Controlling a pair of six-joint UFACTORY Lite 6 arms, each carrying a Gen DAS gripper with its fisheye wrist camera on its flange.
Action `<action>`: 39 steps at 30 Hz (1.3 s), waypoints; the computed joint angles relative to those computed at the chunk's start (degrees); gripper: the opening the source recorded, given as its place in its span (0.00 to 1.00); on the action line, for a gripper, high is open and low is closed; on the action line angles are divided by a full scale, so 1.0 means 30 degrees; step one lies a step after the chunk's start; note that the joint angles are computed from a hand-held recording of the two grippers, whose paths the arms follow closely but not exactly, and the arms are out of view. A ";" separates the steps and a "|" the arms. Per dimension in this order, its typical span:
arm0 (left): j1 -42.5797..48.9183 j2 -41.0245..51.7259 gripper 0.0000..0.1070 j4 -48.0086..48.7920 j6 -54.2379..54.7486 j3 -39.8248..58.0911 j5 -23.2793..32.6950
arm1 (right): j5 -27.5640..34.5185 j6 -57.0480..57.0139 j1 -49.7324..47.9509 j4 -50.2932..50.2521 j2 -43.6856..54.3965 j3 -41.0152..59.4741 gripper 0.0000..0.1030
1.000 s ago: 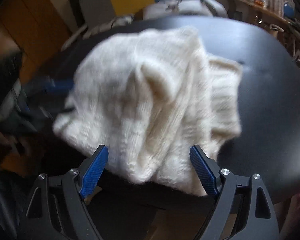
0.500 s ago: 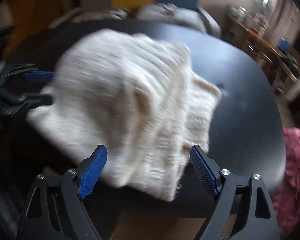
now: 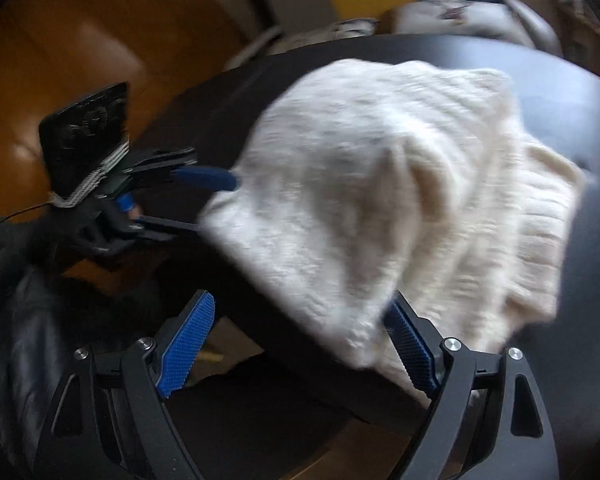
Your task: Fold clothes
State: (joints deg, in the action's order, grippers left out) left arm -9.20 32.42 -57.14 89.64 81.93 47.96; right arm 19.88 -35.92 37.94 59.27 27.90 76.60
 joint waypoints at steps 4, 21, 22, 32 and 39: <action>0.0145 0.1122 0.55 0.0731 0.0394 0.1105 0.0671 | 0.3500 -0.3720 -0.0861 0.2203 0.0342 0.0548 0.86; 0.4171 0.3361 0.53 0.1594 -0.1229 0.5908 0.8096 | 0.6996 0.0024 -0.1935 -0.4417 0.0018 0.3011 0.89; 0.4467 0.3239 0.53 0.1328 -0.0962 0.5701 0.8344 | 0.6471 0.0424 -0.1883 -0.4503 -0.0773 0.2576 0.89; 0.1895 0.3498 0.44 0.2542 -0.0667 0.3750 0.4616 | 1.0269 0.4378 -0.1835 -0.8846 0.7633 1.3610 0.89; 0.4958 0.2631 0.45 0.0044 -0.0522 0.3783 0.7910 | 0.8218 0.4964 -0.2112 -0.8540 0.4542 1.0856 0.89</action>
State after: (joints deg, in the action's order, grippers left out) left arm 5.67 40.31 -57.01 88.07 93.28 71.69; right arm 44.54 -21.03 31.60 33.65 41.53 109.17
